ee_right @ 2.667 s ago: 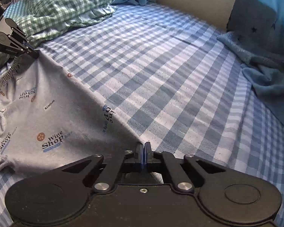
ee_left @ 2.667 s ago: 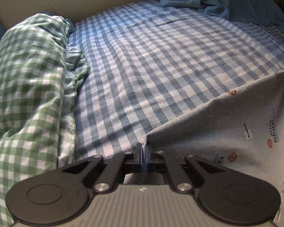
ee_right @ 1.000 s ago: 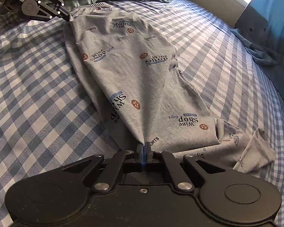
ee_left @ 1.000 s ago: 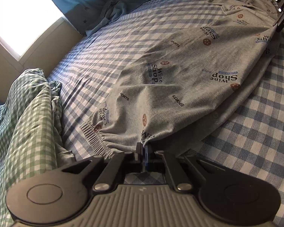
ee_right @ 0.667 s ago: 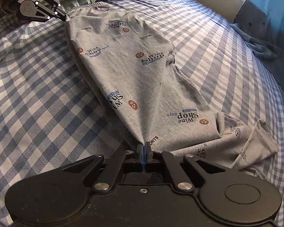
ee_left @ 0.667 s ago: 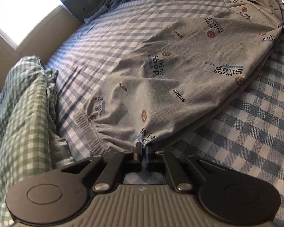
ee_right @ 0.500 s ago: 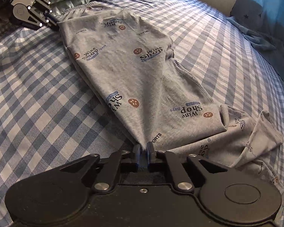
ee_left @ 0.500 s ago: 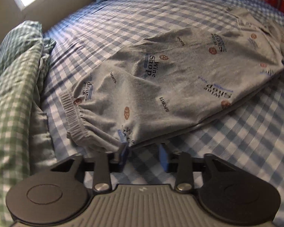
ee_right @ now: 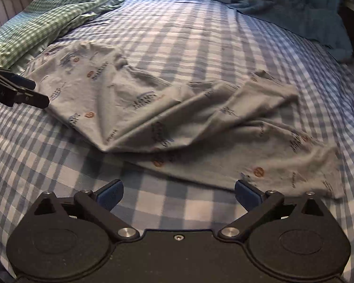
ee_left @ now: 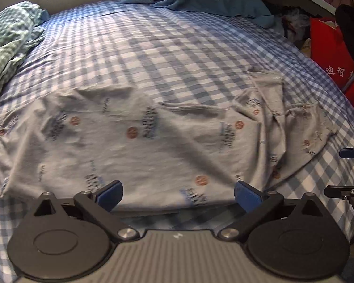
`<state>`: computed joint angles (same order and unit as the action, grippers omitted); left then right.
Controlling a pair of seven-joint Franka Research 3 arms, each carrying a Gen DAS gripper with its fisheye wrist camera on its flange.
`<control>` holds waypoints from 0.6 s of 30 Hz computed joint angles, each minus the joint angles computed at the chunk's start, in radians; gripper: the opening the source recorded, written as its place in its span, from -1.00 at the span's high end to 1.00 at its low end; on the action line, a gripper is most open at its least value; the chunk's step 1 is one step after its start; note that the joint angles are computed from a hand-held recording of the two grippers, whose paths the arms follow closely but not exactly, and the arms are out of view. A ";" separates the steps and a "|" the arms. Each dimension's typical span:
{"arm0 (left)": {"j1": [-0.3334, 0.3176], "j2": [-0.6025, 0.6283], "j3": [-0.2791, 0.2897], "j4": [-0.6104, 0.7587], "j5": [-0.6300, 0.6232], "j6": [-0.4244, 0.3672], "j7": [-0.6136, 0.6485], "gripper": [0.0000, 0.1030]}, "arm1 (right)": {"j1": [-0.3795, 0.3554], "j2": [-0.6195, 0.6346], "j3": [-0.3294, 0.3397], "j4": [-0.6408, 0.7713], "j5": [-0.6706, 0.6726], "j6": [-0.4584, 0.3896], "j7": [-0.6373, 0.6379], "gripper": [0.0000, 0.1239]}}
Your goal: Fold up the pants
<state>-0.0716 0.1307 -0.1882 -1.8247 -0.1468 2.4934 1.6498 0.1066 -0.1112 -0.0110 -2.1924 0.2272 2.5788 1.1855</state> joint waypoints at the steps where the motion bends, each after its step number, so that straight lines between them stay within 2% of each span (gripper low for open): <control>1: -0.023 0.016 -0.009 0.017 0.032 0.013 -0.036 -0.99 | -0.011 0.002 -0.018 0.008 0.015 -0.023 -0.017 -0.65; 4: -0.091 0.095 -0.031 0.108 0.137 0.031 -0.131 -0.99 | -0.050 0.027 -0.061 0.050 0.069 -0.072 -0.077 -0.65; 7: -0.153 0.194 -0.047 0.229 0.224 0.017 -0.172 -0.99 | -0.094 0.078 -0.089 0.113 0.116 -0.113 -0.131 -0.65; 10: -0.224 0.298 -0.037 0.370 0.322 -0.030 -0.236 -0.99 | -0.142 0.159 -0.106 0.214 0.161 -0.167 -0.188 -0.65; 13: -0.266 0.383 -0.029 0.496 0.355 -0.087 -0.299 -0.95 | -0.186 0.234 -0.109 0.318 0.185 -0.212 -0.250 -0.65; 16: -0.259 0.421 -0.046 0.547 0.311 -0.088 -0.345 -0.71 | -0.229 0.318 -0.098 0.440 0.240 -0.255 -0.314 -0.65; 18: -0.253 0.439 -0.055 0.572 0.280 -0.103 -0.366 -0.42 | -0.252 0.382 -0.084 0.533 0.275 -0.291 -0.337 -0.65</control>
